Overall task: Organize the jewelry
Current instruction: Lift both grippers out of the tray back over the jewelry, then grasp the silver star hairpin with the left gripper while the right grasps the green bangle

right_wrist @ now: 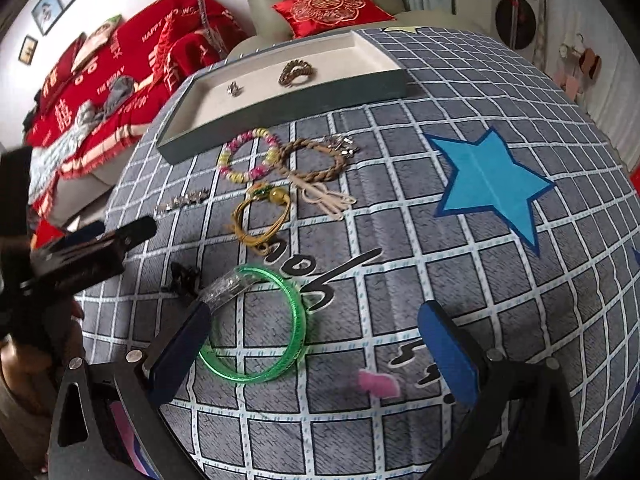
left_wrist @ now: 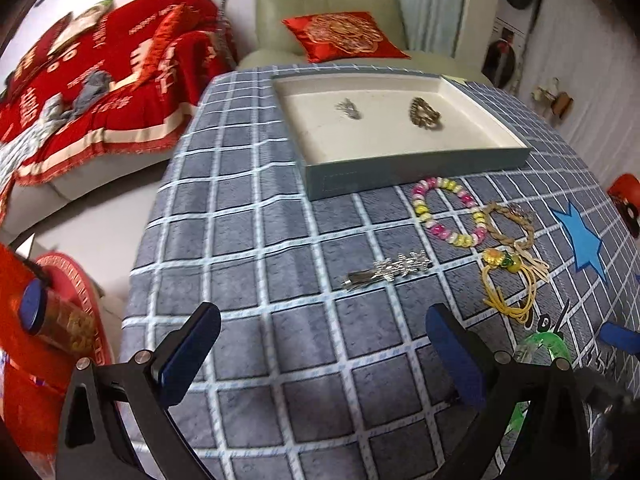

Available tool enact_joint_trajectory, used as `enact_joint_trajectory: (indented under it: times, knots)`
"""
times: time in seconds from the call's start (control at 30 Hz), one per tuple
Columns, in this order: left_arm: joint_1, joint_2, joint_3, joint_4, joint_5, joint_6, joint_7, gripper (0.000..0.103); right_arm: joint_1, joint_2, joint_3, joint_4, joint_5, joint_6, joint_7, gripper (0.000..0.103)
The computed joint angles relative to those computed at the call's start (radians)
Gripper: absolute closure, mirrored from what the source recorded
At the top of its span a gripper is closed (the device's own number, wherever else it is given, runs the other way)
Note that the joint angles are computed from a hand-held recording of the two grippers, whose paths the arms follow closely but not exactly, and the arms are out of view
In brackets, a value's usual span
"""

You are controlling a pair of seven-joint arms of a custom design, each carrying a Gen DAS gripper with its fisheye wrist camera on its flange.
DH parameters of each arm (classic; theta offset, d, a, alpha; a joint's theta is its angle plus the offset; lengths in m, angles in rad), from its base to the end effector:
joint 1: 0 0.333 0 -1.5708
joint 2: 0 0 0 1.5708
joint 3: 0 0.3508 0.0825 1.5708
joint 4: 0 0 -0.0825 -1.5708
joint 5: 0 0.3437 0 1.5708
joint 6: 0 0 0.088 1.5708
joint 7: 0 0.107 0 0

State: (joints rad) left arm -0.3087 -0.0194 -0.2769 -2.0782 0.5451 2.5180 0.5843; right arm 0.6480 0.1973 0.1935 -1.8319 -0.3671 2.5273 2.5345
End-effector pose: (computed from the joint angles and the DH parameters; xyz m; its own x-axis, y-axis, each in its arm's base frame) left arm 0.4500 -0.3053 0.5386 0.0183 -0.9995 0.0256 -0.8203 -0.0296 -0.5712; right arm 0.4189 0.4596 0.5324 0.1611 -0.9665 -0.1999 -0.8716 -0.0443 -0.4883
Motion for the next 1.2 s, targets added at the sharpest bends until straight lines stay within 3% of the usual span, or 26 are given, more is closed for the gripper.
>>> enact_joint_trajectory:
  times: [0.17,0.37,0.6,0.77,0.97,1.03,1.1,1.17,1.2]
  knots:
    - [-0.015,0.051,0.008,0.054,0.028,-0.03,0.058,0.0,0.009,0.01,-0.002,0.007,-0.013,-0.015,0.008,0.004]
    - [-0.02,0.077,0.03,0.073,-0.005,0.006,0.197,0.0,0.01,0.025,0.002,0.021,0.0,-0.03,-0.012,0.013]
    - [-0.015,0.096,0.04,0.072,-0.137,0.07,0.444,0.003,0.015,0.045,0.003,0.054,0.011,-0.052,-0.053,0.025]
    - [-0.002,0.107,0.036,0.08,-0.329,0.098,0.625,0.023,0.028,0.074,0.002,0.106,0.005,-0.107,-0.099,0.028]
    - [-0.021,0.102,0.037,0.087,-0.355,0.078,0.683,0.044,0.055,0.098,-0.006,0.15,-0.029,-0.166,-0.129,0.031]
    - [-0.026,0.098,0.033,0.087,-0.367,0.072,0.706,0.052,0.064,0.104,-0.009,0.164,-0.043,-0.186,-0.133,0.036]
    - [-0.032,0.097,0.031,0.089,-0.361,0.065,0.717,0.054,0.071,0.109,-0.012,0.176,-0.057,-0.206,-0.137,0.044]
    - [-0.035,0.092,0.027,0.084,-0.374,0.066,0.736,0.07,0.071,0.109,-0.012,0.178,-0.057,-0.207,-0.141,0.051]
    - [-0.041,0.091,0.028,0.083,-0.349,0.063,0.717,0.07,0.073,0.109,-0.013,0.179,-0.059,-0.208,-0.14,0.057]
